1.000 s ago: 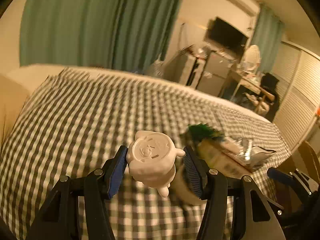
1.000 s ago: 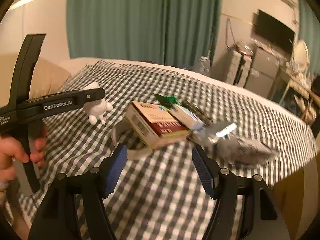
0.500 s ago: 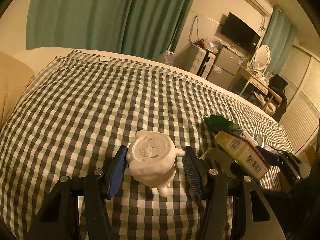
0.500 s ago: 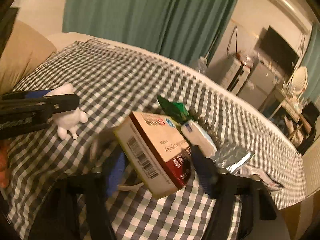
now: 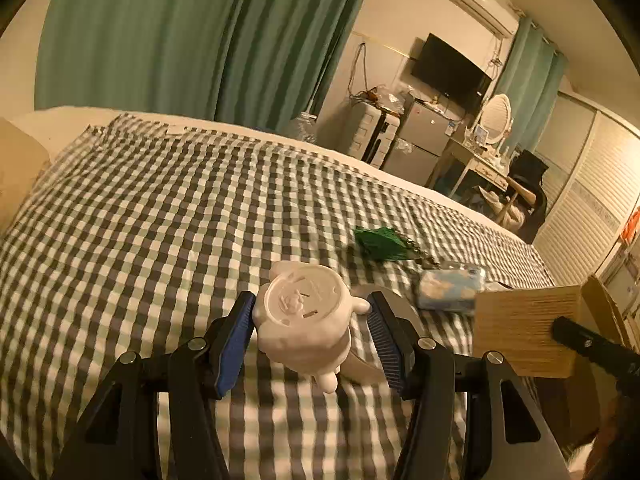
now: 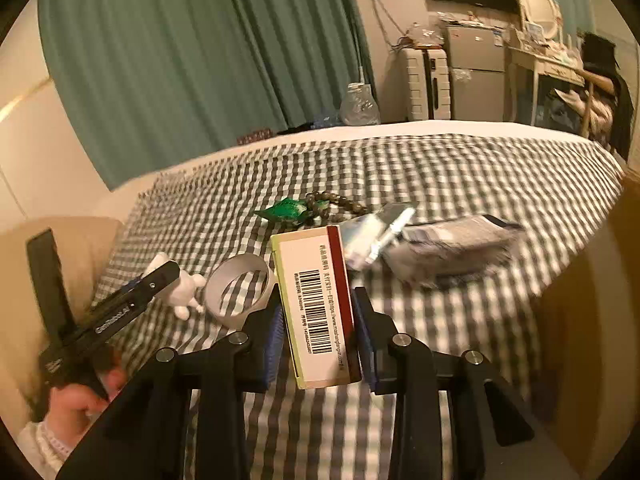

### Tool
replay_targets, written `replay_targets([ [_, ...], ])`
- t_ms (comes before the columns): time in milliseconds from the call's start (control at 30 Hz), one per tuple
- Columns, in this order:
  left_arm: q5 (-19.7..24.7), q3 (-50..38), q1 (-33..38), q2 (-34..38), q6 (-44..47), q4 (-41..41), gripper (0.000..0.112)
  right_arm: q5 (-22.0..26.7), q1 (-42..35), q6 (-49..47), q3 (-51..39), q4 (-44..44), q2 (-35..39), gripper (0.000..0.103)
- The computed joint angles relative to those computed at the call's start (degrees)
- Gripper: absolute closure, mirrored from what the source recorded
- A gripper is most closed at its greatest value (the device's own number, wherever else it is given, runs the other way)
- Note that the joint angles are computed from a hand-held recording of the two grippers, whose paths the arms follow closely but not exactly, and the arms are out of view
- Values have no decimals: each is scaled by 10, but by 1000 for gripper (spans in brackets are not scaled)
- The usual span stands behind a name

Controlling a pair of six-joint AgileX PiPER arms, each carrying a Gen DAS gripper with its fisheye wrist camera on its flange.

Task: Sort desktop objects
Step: 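Carry white cup and medicine box into the cardboard box and release both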

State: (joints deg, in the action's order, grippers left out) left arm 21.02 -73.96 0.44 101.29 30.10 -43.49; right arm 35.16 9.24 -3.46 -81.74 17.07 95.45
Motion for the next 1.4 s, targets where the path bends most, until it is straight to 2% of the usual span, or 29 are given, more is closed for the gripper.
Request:
replay_targets([
  [133, -13, 45, -14, -58, -90, 104, 54, 26, -46, -47, 37, 51, -72, 75],
  [300, -1, 95, -35, -142, -187, 166, 54, 67, -123, -124, 61, 148, -154, 75],
  [367, 13, 108, -55, -179, -208, 167, 54, 90, -156, -152, 58, 179, -178, 75],
  [400, 22, 105, -70, -192, -227, 178, 54, 102, -177, -159, 55, 189, -193, 75],
  [533, 49, 58, -186, -219, -371, 308, 54, 150, -272, -187, 41, 215, -233, 75],
  [600, 63, 19, -241, -210, -409, 342, 54, 191, -351, -234, 39, 258, -238, 75],
  [700, 78, -44, -310, -178, -428, 332, 54, 230, -447, -273, 42, 277, -237, 75],
  [867, 119, -203, -398, -63, -458, 324, 54, 267, -555, -318, 19, 300, -194, 75],
  [900, 123, -227, -413, -43, -469, 330, 54, 269, -563, -321, 10, 301, -182, 75],
  [1033, 200, -403, -466, 82, -508, 376, 54, 264, -579, -323, -16, 290, -149, 75],
  [1200, 290, -595, -483, 206, -517, 388, 54, 262, -594, -329, -34, 299, -117, 72],
  [1267, 295, -617, -480, 224, -508, 374, 53, 254, -595, -327, -30, 292, -117, 72],
  [1300, 309, -644, -482, 240, -511, 375, 51, 245, -594, -325, -28, 286, -117, 69],
  [1333, 314, -653, -482, 244, -510, 374, 48, 241, -596, -324, -26, 288, -118, 57],
  [1400, 341, -698, -484, 263, -511, 380, 27, 232, -603, -321, -17, 294, -126, 43],
])
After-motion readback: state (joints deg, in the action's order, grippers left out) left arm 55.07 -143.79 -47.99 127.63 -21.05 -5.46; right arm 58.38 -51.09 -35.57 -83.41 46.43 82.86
